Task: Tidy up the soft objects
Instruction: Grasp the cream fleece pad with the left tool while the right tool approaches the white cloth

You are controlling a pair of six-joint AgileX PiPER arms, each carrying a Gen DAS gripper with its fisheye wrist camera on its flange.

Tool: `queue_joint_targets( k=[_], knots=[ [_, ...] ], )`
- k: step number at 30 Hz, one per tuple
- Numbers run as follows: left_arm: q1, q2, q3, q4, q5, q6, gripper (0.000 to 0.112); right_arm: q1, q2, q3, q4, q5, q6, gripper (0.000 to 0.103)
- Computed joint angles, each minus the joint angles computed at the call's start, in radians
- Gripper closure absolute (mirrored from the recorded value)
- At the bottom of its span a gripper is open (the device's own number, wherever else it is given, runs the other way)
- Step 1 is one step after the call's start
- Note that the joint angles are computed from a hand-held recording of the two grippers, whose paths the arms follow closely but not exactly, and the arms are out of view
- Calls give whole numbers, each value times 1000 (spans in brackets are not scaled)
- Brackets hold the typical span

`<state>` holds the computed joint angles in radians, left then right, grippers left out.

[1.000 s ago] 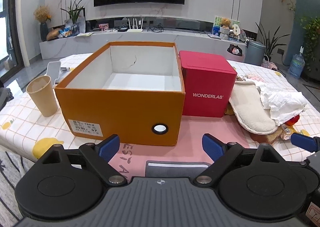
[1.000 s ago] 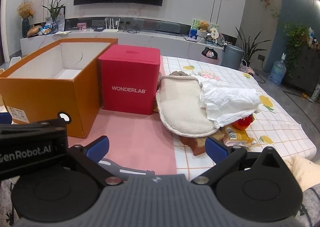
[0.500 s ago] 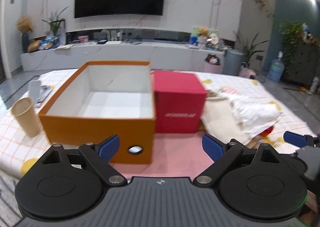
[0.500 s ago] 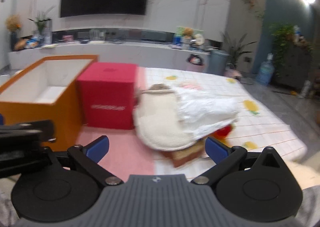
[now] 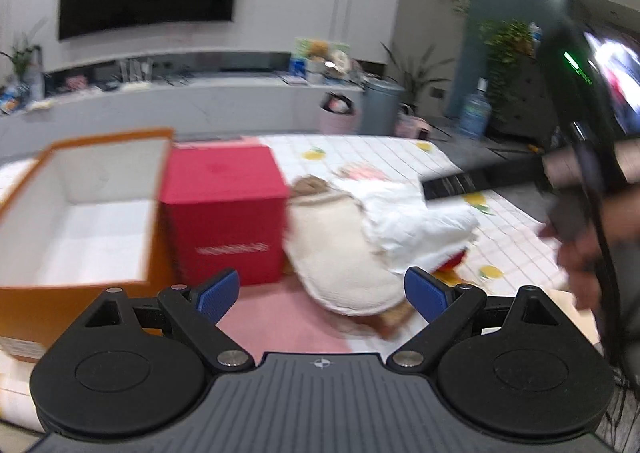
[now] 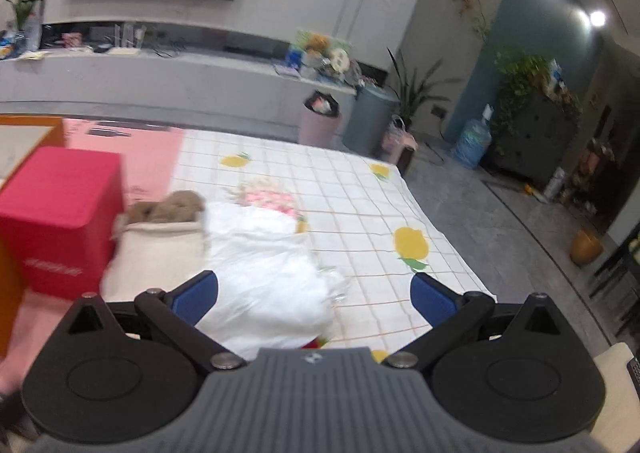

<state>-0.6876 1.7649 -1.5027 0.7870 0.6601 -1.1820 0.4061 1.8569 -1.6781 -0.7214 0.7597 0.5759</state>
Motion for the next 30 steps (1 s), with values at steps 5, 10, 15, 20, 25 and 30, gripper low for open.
queue_joint_targets(
  k=[5, 10, 15, 20, 25, 30],
  knots=[
    [54, 109, -62, -204, -121, 188, 9, -72, 121, -143, 142, -3, -24, 3],
    [60, 195, -88, -156, -180, 126, 9, -88, 52, 73, 41, -205, 110, 3],
    [79, 272, -129, -127, -212, 69, 9, -102, 81, 53, 41, -192, 85, 3],
    [88, 306, -118, 12, -245, -141, 12, -106, 129, -12, 0, -122, 187, 3],
    [97, 279, -40, 126, -317, -377, 41, -123, 140, -25, 11, -108, 190, 3],
    [91, 225, 0, 82, -317, -291, 79, -130, 140, -21, -39, -90, 216, 3]
  ],
)
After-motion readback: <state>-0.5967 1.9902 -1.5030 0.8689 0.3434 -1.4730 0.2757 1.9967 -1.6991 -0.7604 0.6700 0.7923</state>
